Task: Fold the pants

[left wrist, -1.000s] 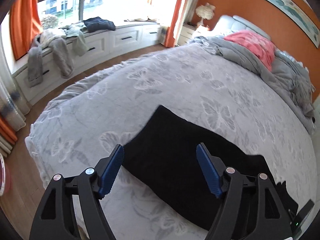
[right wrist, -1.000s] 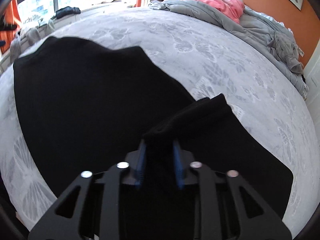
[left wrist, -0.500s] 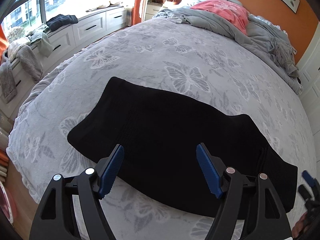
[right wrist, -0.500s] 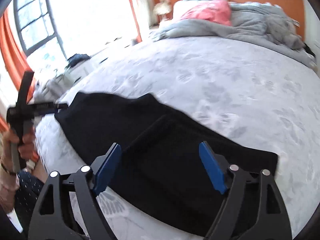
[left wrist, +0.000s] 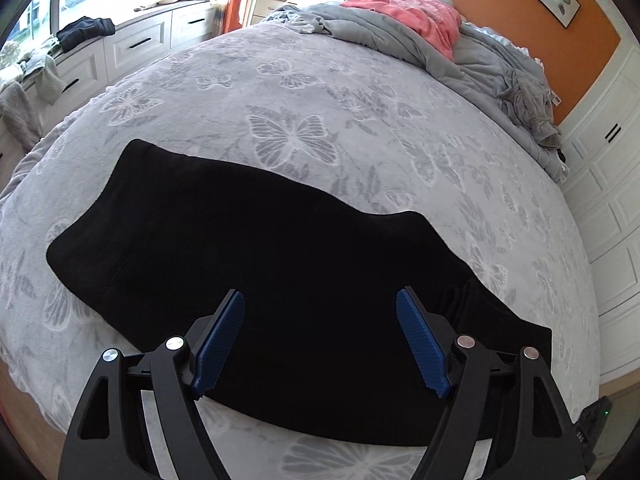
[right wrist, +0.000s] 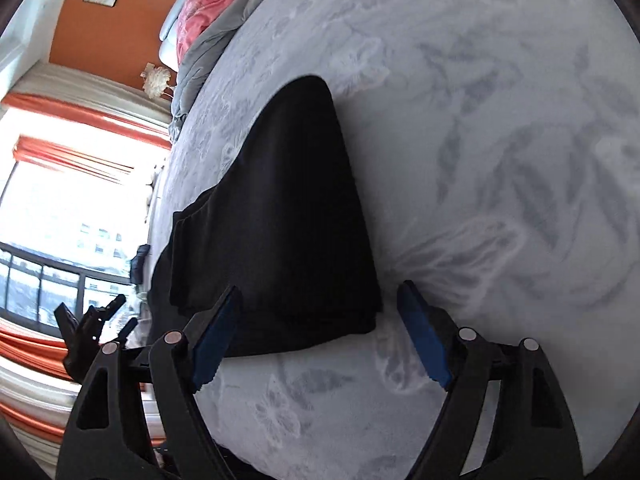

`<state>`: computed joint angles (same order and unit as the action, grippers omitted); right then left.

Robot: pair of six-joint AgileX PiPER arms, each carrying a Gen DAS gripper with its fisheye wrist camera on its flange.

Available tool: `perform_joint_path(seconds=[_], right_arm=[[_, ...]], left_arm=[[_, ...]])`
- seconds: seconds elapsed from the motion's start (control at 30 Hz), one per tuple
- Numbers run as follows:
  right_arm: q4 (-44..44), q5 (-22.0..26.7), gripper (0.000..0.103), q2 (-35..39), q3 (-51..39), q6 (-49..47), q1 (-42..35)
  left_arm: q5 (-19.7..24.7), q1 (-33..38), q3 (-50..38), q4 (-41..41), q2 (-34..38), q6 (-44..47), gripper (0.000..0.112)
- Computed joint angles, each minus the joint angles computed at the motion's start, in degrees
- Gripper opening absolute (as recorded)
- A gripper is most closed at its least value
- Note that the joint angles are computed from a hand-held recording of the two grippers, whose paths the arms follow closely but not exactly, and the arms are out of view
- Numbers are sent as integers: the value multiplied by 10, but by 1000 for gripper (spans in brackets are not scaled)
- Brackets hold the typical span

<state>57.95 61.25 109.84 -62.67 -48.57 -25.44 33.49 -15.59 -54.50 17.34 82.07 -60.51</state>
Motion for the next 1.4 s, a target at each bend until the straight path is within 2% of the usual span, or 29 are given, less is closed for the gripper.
perform_joint_path(seconds=[0.03,0.1,0.13,0.23,0.4,0.5,0.53,0.57,0.6,0.63,0.7,0.73,0.77,0.8,0.83,0.87,0.9,0.93,1.0,1.07,1.2,1.27,1.3,1.33,1.37,1.4], right_arm=[[18,-12,79,-9,13,-18,4],[31,-21,55,-9,16,-41,22],[31,-39,26,-12,22,-46,34],[40,-45,21,-29,24,-55,34],[37,-18,18,-77,6,-70,-32],[6,-61,19,-84,-3,-46,-61],[-23,-79,23,-78,-11,-22,-60],[-70,-92,33,-64,-26,13,-48],[-128,-126,35,-58,-27,59,-26],[-162,-183,38,-75,-7,84,-9],[-178,-298,39,-172,63,67,20],[-184,-339,45,-219,91,48,35],[-166,-358,59,-262,114,5,55],[-126,-354,66,-285,126,-52,75],[-104,-327,71,-288,122,-93,101],[-105,-281,69,-282,109,-111,126],[-114,-258,69,-275,102,-113,165],[-134,-257,69,-266,100,-101,211],[-218,-310,69,-246,98,-44,321],[-306,-353,69,-220,90,18,398],[-480,-398,66,-162,69,177,467],[-482,-389,43,-121,42,191,462],[-448,-376,39,-107,33,176,451],[-438,-381,27,-102,31,180,448],[-450,-386,19,-104,31,198,453],[-452,-389,18,-111,31,205,456]], left_arm=[[-3,-6,-6,4,7,-10,76],[-10,-12,-17,6,20,-22,76],[-16,-11,-21,-3,27,-20,77],[-37,2,-24,-61,37,17,77],[-34,-5,-28,-67,40,36,77],[-18,-25,-26,-42,41,32,77],[-12,-31,-26,-36,43,35,77],[-5,-40,-25,-26,46,32,77],[2,-49,-25,-12,48,24,77],[10,-59,-27,0,51,19,77],[33,-80,-31,35,56,2,77],[48,-94,-33,64,57,-21,77],[62,-106,-34,93,58,-44,77],[72,-116,-35,114,57,-60,77],[80,-123,-37,131,57,-69,77],[89,-131,-39,146,58,-79,77],[97,-136,-40,157,59,-85,77],[102,-140,-42,162,60,-87,77],[105,-140,-42,163,61,-85,77],[108,-139,-38,159,59,-81,77],[115,-137,-26,165,58,-83,77],[110,-128,-18,158,55,-74,77],[107,-124,-14,153,53,-70,77],[105,-119,-10,148,51,-65,77],[103,-118,-6,147,47,-65,77],[101,-116,-3,146,45,-65,77]])
